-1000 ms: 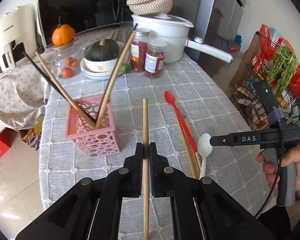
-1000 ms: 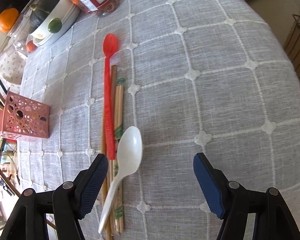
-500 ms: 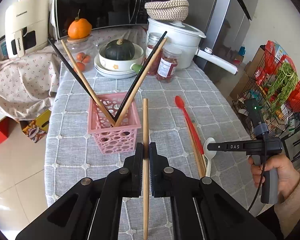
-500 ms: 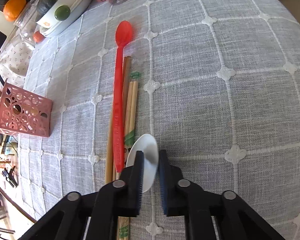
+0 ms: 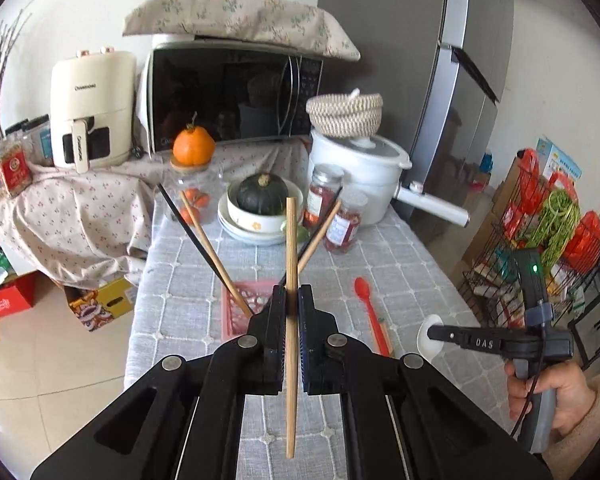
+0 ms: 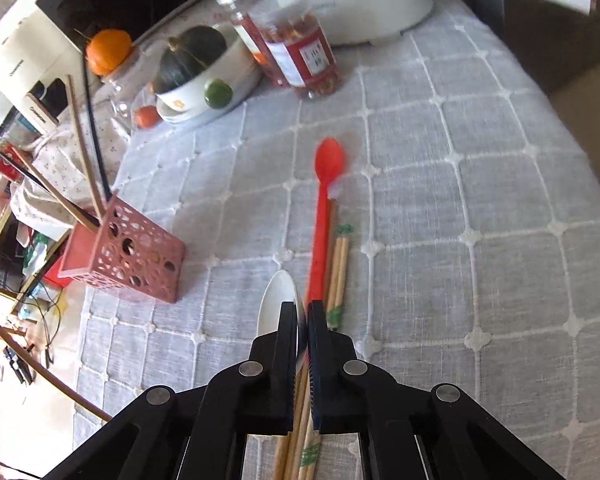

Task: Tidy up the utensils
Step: 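Lower the wooden chopstick into the pink basket and open the left gripper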

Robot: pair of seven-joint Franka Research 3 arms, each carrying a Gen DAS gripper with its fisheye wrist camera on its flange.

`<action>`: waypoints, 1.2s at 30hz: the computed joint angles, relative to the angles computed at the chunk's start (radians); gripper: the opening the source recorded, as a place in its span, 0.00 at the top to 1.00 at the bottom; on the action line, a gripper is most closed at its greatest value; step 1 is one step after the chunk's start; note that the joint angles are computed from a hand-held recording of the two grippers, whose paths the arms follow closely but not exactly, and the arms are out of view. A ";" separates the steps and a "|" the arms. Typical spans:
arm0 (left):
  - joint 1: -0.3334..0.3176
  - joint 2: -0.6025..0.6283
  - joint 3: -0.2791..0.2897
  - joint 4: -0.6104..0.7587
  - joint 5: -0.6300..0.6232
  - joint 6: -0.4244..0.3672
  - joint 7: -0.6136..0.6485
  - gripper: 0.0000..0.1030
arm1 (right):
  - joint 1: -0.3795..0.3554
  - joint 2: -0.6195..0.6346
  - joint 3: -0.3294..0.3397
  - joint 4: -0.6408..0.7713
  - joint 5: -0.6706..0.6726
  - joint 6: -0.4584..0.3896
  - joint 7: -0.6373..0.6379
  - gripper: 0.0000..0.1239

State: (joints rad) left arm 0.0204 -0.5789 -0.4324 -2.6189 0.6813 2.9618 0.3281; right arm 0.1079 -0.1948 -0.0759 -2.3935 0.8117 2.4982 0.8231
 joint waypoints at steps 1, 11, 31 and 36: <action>0.046 -0.036 -0.026 -0.011 0.024 0.037 -0.043 0.95 | 0.005 -0.026 0.000 -0.014 0.020 0.017 -0.022 0.97; 0.667 -0.422 -0.430 -0.084 -0.111 0.436 -0.332 0.95 | 0.053 -0.097 -0.012 -0.043 0.101 0.074 -0.089 0.97; 0.884 -0.078 -0.693 0.017 -0.314 0.396 -0.132 0.95 | 0.086 -0.084 -0.001 -0.039 0.171 0.120 -0.118 0.97; 0.847 0.060 -0.657 0.035 -0.310 0.370 -0.070 0.93 | 0.105 -0.085 0.005 -0.044 0.201 0.155 -0.140 0.97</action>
State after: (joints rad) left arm 0.8678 -0.5189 -1.0898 -2.5844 0.3714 3.3321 0.2578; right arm 0.2125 -0.2803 -0.0705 -2.4373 1.0125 2.6534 0.6826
